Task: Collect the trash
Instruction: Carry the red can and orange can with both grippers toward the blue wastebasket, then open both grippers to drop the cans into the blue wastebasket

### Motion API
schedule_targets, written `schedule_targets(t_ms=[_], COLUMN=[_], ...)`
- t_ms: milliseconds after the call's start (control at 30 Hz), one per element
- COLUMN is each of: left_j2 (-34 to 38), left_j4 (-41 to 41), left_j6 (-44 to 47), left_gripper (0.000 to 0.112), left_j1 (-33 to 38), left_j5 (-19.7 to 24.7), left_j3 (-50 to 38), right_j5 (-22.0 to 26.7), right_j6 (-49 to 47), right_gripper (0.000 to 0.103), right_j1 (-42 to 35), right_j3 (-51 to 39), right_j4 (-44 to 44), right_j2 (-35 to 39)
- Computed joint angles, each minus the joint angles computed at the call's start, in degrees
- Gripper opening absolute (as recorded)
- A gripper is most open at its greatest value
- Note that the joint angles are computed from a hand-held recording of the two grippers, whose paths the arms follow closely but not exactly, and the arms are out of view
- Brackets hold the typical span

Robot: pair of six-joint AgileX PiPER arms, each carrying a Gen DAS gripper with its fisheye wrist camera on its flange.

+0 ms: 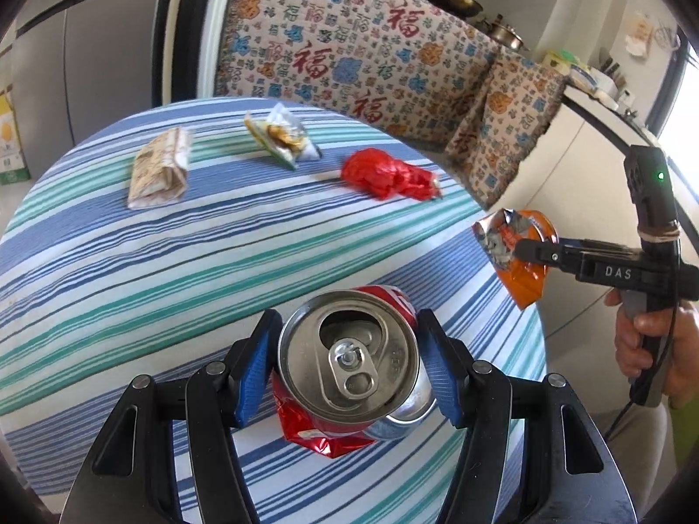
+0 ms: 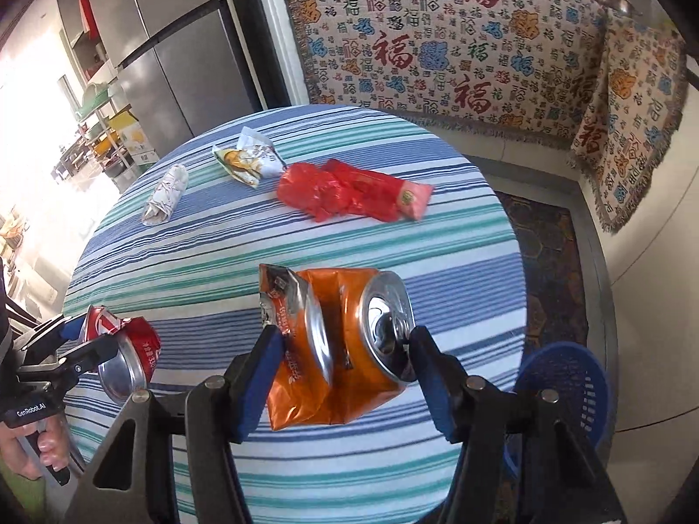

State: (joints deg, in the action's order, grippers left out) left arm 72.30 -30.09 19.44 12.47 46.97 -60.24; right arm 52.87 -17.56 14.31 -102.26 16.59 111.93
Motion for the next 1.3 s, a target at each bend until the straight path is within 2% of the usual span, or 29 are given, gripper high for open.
schedule_targets(t_ms=[267, 533, 700, 967, 1300], left_j2=[8.42, 22.23, 33.62, 53.1, 71.36], left_j4=[8.45, 12.04, 13.83, 15.11, 16.02], left_j6=[-14.72, -23.62, -27.81, -33.5, -38.65], left_gripper=[0.064, 0.064, 0.064, 0.064, 0.064], left_j1=[-17.87, -31.5, -37.95, -43.37, -44.94], left_j5=[-2.58, -0.54, 3.11, 11.12, 21.26], left_j3=[-10.74, -29.04, -44.61, -70.47, -96.56], right_j5=[-1.92, -1.9, -2.22, -6.69, 0.45], right_j6=[-4.96, -5.3, -3.52, -1.69, 1.48], right_gripper=[0.062, 0.063, 0.063, 0.064, 0.065], right_j1=[-11.68, -23.19, -28.28, -33.58, -37.08], right_j3=[5.53, 3.18, -1.61, -4.09, -17.65], right_j4=[4.0, 4.34, 3.08, 2.13, 2.83], right_j2=[-3.33, -0.81, 3.8, 10.37, 20.63])
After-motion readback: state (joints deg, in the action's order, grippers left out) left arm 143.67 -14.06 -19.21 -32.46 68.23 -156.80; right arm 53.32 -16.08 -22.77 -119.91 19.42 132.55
